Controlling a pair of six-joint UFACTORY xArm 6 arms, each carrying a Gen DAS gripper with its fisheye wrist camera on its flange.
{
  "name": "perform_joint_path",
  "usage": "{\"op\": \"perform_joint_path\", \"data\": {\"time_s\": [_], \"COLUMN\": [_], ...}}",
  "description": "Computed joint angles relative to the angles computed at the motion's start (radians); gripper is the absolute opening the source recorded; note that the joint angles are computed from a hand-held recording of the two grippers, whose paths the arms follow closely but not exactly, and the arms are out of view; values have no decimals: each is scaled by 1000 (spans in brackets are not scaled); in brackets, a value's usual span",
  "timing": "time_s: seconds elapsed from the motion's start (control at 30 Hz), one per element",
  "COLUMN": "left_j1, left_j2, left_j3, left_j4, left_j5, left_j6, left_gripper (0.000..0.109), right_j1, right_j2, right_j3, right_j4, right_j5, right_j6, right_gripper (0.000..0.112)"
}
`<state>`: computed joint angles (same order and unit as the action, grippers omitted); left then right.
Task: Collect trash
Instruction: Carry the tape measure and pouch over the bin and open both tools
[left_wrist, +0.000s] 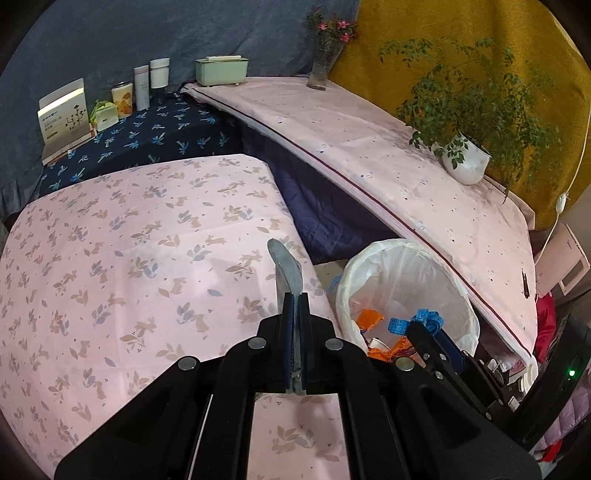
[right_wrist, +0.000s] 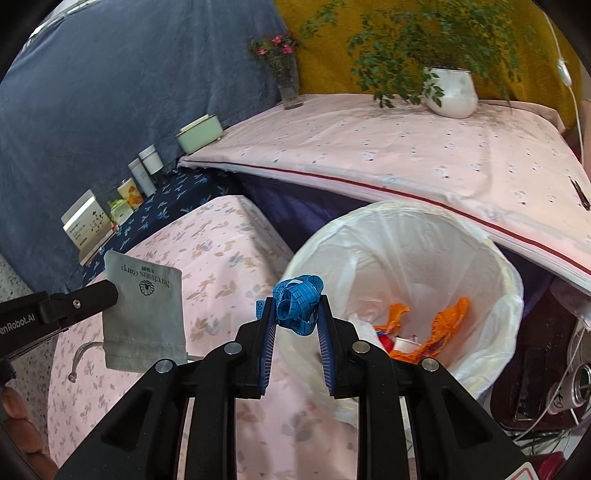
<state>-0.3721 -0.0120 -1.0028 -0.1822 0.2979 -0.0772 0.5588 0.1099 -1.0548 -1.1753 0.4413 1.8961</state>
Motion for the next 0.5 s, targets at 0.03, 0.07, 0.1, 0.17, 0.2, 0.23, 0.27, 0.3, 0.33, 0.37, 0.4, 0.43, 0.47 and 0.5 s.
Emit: {"op": "perform_joint_path", "data": {"time_s": [0.03,0.07,0.1,0.17,0.2,0.23,0.27,0.3,0.33,0.37,0.4,0.43,0.47,0.5], "left_j1": [-10,-20,-31,-50,-61,-71,-79,-90,-98,-106,-115,-121,-128,-133], "left_j2": [6,9,16,26,32,39,46,53,59,66,77,84,93,100], "left_j3": [-8,-15,-24,-40,-51,-62,-72,-82,-91,-101,-115,-125,-137,-146], "left_j4": [9,17,22,30,32,34,41,43,48,53,54,51,48,41], "left_j5": [1,3,4,8,10,12,13,12,11,12,13,16,21,23], "left_j6": [-4,-11,-12,-15,-14,-13,-15,-13,-14,-16,-14,-11,-8,-1], "left_gripper": [2,2,2,2,2,2,2,2,2,2,2,2,2,2], "right_j1": [-5,-10,-17,-27,-33,-39,-44,-51,-56,-62,-68,-73,-78,-83], "right_j2": [-13,-26,-40,-63,-74,-84,-95,-106,-115,-122,-131,-141,-149,-156], "right_j3": [16,32,49,78,92,105,120,134,148,159,172,184,196,206], "right_j4": [-10,-19,-28,-41,-45,-50,-57,-62,-70,-72,-76,-79,-84,-87], "right_j5": [0,-1,-2,-3,-3,-4,-5,-5,-7,-8,-9,-10,-11,-12], "right_j6": [15,28,41,61,69,78,90,100,112,118,126,133,141,146], "right_gripper": [21,21,21,21,21,21,21,21,21,21,21,21,21,21]}}
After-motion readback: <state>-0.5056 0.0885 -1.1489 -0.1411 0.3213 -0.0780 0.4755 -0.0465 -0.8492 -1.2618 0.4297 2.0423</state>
